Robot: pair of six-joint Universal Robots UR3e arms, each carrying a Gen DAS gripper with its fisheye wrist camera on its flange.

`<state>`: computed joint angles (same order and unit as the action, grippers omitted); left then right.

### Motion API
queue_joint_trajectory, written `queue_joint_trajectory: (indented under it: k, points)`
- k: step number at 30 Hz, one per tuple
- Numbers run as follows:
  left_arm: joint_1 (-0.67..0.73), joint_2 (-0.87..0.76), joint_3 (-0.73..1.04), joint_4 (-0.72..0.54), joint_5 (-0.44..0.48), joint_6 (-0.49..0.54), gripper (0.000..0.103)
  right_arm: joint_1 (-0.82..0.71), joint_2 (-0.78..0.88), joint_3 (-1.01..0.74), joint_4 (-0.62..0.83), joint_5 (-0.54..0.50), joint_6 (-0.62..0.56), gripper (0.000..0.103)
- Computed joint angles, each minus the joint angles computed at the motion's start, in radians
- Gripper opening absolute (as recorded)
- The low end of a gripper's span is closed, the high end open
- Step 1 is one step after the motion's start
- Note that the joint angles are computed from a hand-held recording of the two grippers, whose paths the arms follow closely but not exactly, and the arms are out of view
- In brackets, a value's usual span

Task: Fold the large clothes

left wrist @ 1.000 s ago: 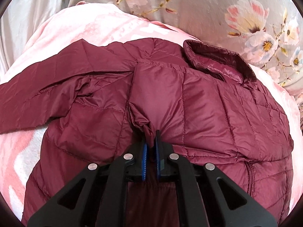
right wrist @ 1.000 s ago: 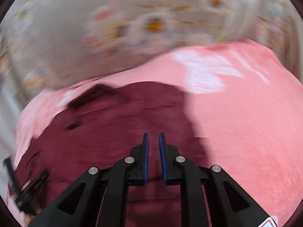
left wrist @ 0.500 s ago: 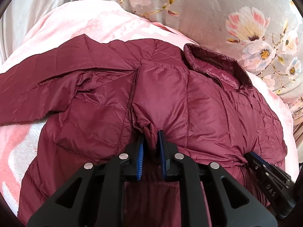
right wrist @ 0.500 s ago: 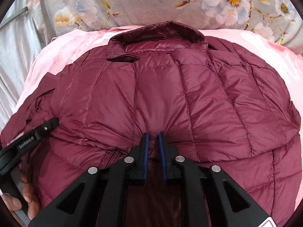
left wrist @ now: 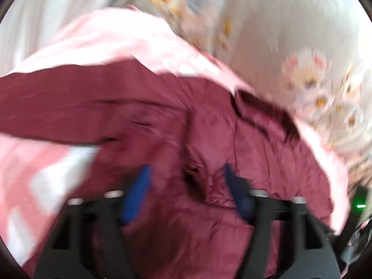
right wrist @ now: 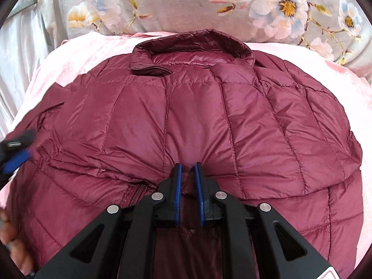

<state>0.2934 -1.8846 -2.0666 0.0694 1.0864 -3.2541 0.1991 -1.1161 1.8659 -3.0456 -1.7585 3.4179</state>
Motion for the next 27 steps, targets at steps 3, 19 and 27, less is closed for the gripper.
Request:
queue_joint_trajectory:
  k: [3,19,27]
  points:
    - [0.213,0.218,-0.166,-0.078,-0.109,0.082,0.092,0.001,-0.050,0.046,0.002,-0.007,0.020,0.014]
    - [0.745,-0.122,0.286,-0.497,-0.193,0.073,0.087,0.220,-0.212,0.318,-0.096,-0.135,0.112,0.050]
    - [0.602,-0.106,0.349,-0.442,-0.067,0.130,0.007,0.184,-0.231,0.356,-0.117,-0.090,0.128,0.057]
